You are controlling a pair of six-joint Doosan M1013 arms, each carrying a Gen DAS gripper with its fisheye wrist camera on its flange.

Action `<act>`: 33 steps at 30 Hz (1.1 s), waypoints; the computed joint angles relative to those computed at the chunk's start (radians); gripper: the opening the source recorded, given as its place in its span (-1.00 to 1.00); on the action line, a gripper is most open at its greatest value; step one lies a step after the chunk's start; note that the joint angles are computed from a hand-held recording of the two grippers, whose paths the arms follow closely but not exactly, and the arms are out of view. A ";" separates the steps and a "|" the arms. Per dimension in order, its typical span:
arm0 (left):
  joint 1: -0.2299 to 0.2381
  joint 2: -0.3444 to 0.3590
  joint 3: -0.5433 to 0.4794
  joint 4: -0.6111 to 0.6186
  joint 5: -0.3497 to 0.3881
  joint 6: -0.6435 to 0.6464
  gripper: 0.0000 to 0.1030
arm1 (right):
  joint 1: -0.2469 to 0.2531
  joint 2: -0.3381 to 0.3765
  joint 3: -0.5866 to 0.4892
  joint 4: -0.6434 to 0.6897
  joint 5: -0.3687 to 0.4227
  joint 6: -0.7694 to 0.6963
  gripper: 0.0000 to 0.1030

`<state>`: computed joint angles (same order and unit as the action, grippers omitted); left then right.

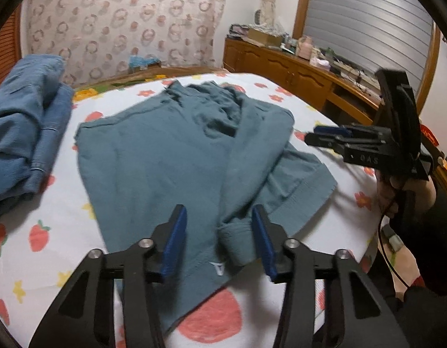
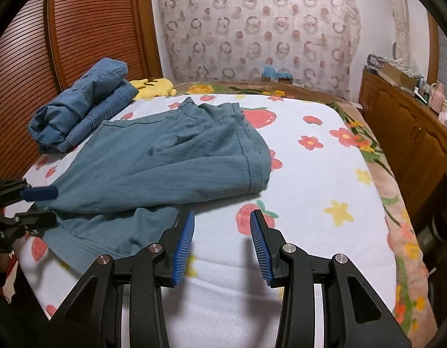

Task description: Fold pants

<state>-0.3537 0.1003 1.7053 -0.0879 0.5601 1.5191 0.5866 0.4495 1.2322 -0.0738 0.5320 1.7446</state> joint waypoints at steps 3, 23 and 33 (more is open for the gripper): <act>-0.003 0.006 -0.006 -0.025 0.017 0.028 -0.49 | -0.008 0.001 0.006 0.035 -0.003 -0.035 -0.19; 0.028 -0.097 0.019 0.120 -0.015 -0.114 -0.85 | -0.021 -0.011 0.038 0.015 -0.046 0.006 -0.19; 0.033 -0.085 0.062 0.159 0.040 -0.196 -0.85 | -0.023 -0.009 0.032 0.012 -0.034 0.006 -0.19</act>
<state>-0.3204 0.0151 1.7673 0.0711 0.5999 1.3230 0.5633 0.4404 1.2645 -0.0615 0.4983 1.7502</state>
